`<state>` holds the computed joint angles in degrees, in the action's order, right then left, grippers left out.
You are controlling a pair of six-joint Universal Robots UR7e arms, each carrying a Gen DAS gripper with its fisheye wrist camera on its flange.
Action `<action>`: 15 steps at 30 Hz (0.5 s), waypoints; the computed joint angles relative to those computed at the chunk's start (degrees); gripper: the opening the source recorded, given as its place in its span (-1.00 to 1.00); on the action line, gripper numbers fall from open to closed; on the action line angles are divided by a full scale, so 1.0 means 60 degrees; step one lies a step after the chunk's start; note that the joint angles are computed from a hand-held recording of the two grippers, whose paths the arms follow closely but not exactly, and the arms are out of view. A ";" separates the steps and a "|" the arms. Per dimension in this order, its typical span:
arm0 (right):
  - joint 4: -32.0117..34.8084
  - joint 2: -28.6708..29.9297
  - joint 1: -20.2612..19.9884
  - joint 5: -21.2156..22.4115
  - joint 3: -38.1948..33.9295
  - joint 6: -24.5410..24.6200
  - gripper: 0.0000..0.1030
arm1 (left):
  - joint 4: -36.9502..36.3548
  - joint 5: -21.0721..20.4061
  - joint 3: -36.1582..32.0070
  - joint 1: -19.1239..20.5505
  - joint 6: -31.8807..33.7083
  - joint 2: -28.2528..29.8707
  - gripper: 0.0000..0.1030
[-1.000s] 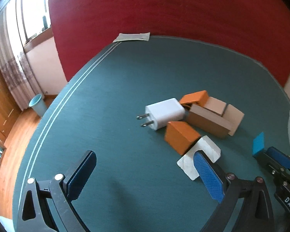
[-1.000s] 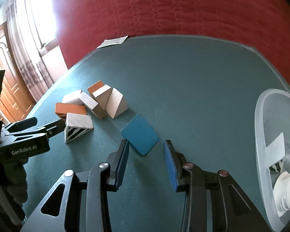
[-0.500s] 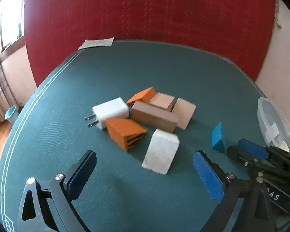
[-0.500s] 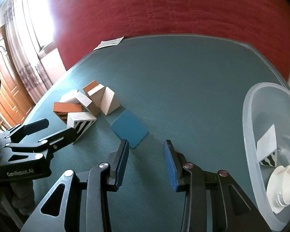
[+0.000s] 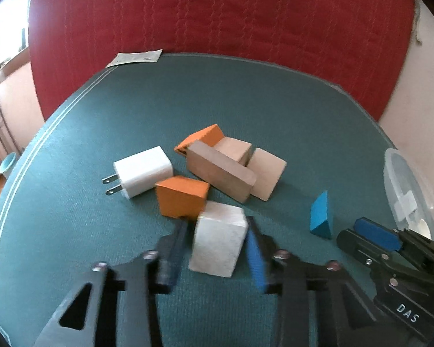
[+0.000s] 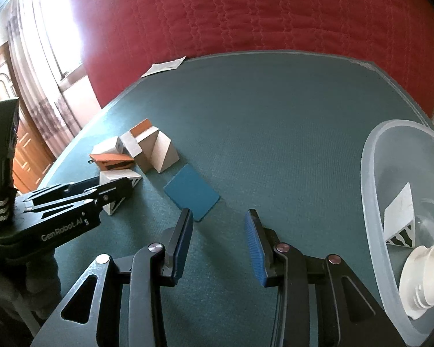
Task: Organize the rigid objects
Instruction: 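Grasp the blue block with the right gripper while the left grasps the white cube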
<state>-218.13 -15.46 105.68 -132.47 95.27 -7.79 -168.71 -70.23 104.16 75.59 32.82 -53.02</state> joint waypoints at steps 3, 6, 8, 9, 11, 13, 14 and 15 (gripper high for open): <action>-0.0073 -0.0031 -0.0027 0.0118 0.0051 -0.0017 -0.22 | 0.0108 -0.0110 0.0076 0.0022 0.0127 -0.0094 -0.32; -0.0139 -0.0060 -0.0038 0.0311 0.0096 -0.0092 -0.01 | 0.0094 -0.0151 0.0243 0.0028 0.0204 -0.0235 -0.33; -0.0096 -0.0057 -0.0015 0.0378 0.0076 -0.0206 0.05 | 0.0039 -0.0112 0.0335 0.0043 0.0204 -0.0336 -0.33; -0.0063 -0.0023 0.0017 0.0340 0.0003 -0.0305 0.05 | -0.0001 -0.0074 0.0371 0.0053 0.0193 -0.0377 -0.33; -0.0005 0.0090 0.0084 0.0184 -0.0220 -0.0610 0.05 | -0.0048 0.0003 0.0428 0.0095 0.0108 -0.0469 -0.34; 0.0139 0.0192 0.0094 0.0032 -0.0491 -0.0957 0.05 | -0.0068 0.0086 0.0458 0.0140 -0.0030 -0.0546 -0.34; 0.0260 0.0222 0.0078 0.0001 -0.0605 -0.1081 0.05 | -0.0072 0.0116 0.0461 0.0165 -0.0070 -0.0575 -0.34; 0.0561 0.0192 0.0040 0.0017 -0.0671 -0.1056 0.05 | -0.0068 0.0138 0.0449 0.0182 -0.0093 -0.0587 -0.34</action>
<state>-214.76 -14.31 105.92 -132.36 91.24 -14.13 -169.12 -69.40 106.85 76.68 32.26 -56.55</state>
